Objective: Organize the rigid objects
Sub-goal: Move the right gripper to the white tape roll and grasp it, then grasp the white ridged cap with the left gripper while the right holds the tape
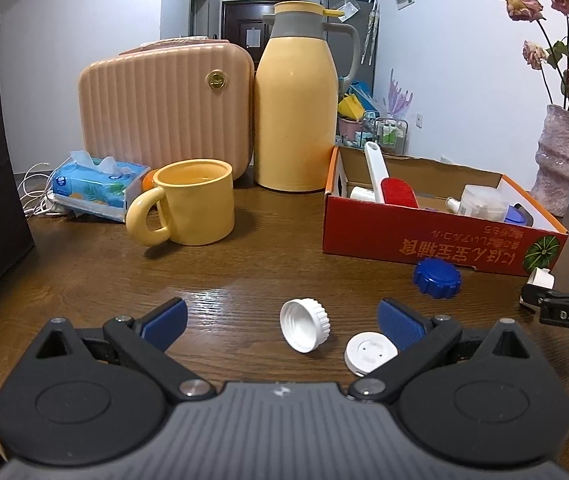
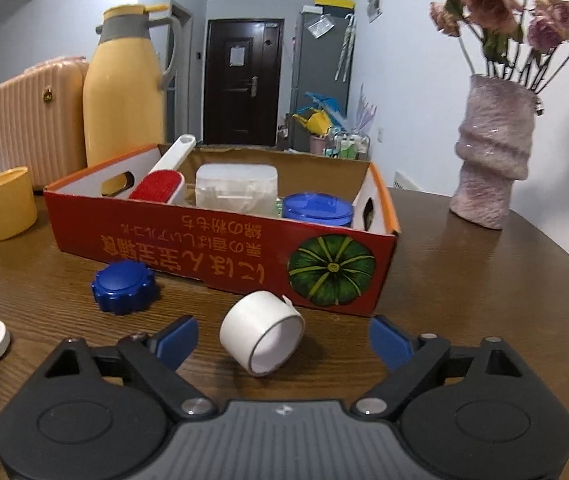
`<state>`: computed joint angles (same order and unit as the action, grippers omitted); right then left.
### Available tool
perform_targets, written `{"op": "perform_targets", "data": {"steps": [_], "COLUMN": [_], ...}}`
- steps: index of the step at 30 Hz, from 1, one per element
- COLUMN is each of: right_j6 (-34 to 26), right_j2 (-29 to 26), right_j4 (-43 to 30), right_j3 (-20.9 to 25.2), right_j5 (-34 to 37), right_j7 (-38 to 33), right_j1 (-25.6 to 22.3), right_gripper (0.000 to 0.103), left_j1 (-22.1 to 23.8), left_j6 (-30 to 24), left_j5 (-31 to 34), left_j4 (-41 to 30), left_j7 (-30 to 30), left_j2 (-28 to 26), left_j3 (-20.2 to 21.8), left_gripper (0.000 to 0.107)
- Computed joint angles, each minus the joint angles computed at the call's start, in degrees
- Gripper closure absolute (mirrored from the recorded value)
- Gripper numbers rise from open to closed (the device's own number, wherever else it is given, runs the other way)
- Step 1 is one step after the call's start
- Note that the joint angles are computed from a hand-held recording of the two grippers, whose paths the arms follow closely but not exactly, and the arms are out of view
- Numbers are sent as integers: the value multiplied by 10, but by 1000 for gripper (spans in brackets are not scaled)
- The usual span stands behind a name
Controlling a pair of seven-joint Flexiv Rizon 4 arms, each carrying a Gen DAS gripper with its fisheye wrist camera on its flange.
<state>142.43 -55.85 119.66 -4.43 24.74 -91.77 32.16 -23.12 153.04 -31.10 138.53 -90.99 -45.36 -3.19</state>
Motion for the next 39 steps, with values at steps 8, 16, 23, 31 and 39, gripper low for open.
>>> {"op": "perform_targets", "data": {"steps": [8, 16, 23, 31, 39], "right_j6": [-9, 40, 106, 168, 208], "right_j2": [5, -5, -12, -19, -27], "right_j4": [1, 6, 18, 36, 47], "right_j3": [15, 12, 30, 50, 62], "right_j5": [-56, -17, 11, 36, 58], "right_j7": [20, 12, 12, 15, 10], "right_j1": [-30, -10, -7, 1, 16], "right_gripper": [57, 57, 57, 57, 57], "left_j1": [5, 10, 18, 32, 87], "left_j6": [-7, -11, -21, -33, -78], "left_j5": [4, 11, 28, 60, 138], "left_j4": [0, -2, -4, -15, -39], "left_j7": [-1, -3, -3, 8, 9], "left_j2": [0, -1, -1, -10, -23], "left_j3": [1, 3, 4, 7, -1], "left_gripper": [4, 4, 4, 4, 4]}}
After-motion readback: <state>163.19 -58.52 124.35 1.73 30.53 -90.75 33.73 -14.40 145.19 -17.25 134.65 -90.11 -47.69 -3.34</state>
